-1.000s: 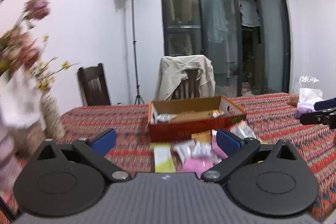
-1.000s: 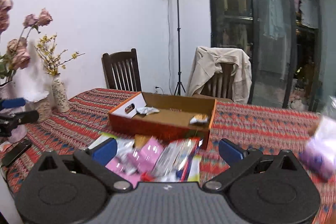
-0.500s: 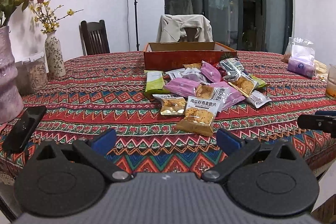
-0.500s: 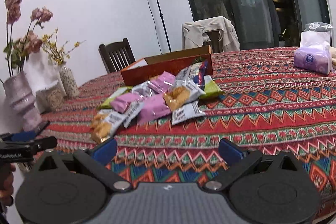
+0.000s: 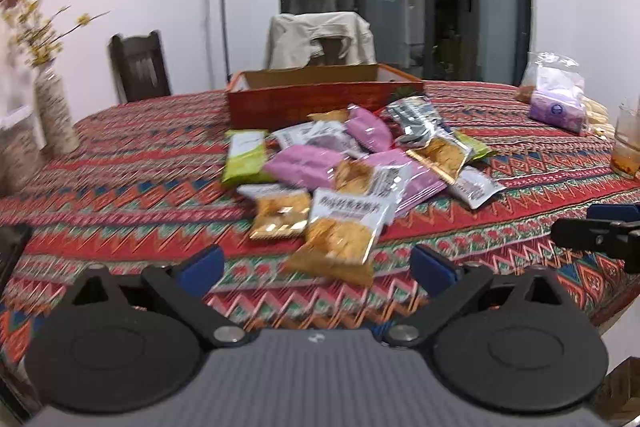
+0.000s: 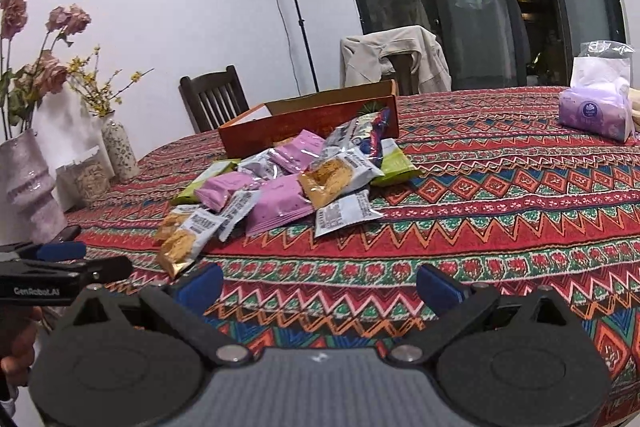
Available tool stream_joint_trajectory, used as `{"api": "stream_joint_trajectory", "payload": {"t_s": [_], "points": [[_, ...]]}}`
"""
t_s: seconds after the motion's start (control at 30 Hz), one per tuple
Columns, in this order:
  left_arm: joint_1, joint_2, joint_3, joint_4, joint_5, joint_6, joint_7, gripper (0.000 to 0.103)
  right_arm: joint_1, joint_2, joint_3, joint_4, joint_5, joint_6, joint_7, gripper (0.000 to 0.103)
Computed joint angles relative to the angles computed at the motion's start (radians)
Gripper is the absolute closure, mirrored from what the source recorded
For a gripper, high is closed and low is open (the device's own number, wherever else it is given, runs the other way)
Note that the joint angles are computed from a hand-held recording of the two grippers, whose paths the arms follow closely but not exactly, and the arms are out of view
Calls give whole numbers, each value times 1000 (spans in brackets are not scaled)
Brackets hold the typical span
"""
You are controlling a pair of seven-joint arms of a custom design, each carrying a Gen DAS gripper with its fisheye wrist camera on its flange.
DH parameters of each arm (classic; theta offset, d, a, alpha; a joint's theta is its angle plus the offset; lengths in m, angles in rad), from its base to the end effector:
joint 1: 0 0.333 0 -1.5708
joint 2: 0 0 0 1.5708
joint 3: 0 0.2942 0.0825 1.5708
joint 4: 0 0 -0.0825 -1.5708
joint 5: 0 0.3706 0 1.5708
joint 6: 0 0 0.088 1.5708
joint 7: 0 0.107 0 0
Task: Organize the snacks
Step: 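Grasp a white pumpkin-seed cracker packet with the left gripper while the right grasps another, then carry both packets into the cardboard box and open both grippers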
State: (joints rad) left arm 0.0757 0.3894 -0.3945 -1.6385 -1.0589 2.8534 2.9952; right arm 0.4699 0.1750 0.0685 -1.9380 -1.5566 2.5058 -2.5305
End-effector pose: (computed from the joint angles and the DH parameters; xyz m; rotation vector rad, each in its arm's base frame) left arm 0.6701 -0.1319 0.4620 -0.9607 2.1586 -1.2331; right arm 0.5217 0.3181 0.4168 -1.1277 1.8183 -0.8994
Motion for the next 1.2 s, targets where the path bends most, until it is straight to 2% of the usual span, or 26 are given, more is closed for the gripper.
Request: {"api": "stream_joint_trajectory", "payload": {"t_s": [0.07, 0.13, 0.2, 0.27, 0.3, 0.37, 0.47, 0.6, 0.77, 0.87, 0.93, 0.97, 1.0, 1.03, 1.1, 1.2], "points": [[-25, 38, 8, 44, 50, -6, -16, 30, -7, 10, -5, 10, 11, 11, -23, 0], [-54, 90, 35, 112, 152, -53, -114, 37, -13, 18, -11, 21, 16, 30, -45, 0], [-88, 142, 72, 185, 270, -105, -240, 38, -17, 23, -19, 29, -7, 48, -41, 0], [-105, 189, 87, 247, 353, -146, -315, 37, -21, 33, -23, 43, -11, 60, -55, 0], [-107, 204, 87, 264, 382, -154, -337, 38, -24, 40, -25, 53, -6, 67, -72, 0], [-91, 221, 66, 277, 410, -157, -350, 52, -28, 59, -31, 77, 11, 83, -113, 0], [-39, 219, 12, 265, 406, -159, -339, 60, -29, 98, -44, 128, 34, 110, -184, 1], [48, 182, -51, 223, 315, -147, -265, 62, -20, 178, -68, 238, 93, 148, -340, 2], [58, 178, -18, 241, 287, -123, -300, 62, 2, 344, -100, 482, 201, 170, -649, 3], [45, 184, 16, 251, 326, -108, -365, 62, -10, 480, -84, 675, 336, 154, -900, 13], [53, 183, 17, 247, 339, -103, -384, 62, -11, 576, -76, 812, 410, 121, -1048, 15], [63, 178, 10, 239, 336, -100, -380, 62, -11, 625, -74, 880, 441, 109, -1112, 19], [72, 174, 4, 231, 331, -93, -375, 62, -26, 674, -44, 956, 515, 73, -1219, 32], [80, 171, -4, 225, 325, -91, -367, 62, -30, 701, -32, 999, 561, 50, -1276, 39], [90, 165, -12, 215, 315, -94, -362, 62, -16, 701, -55, 1001, 587, 45, -1280, 43], [89, 163, -14, 215, 314, -110, -362, 62, 15, 622, -99, 881, 605, 52, -1230, 48]]}}
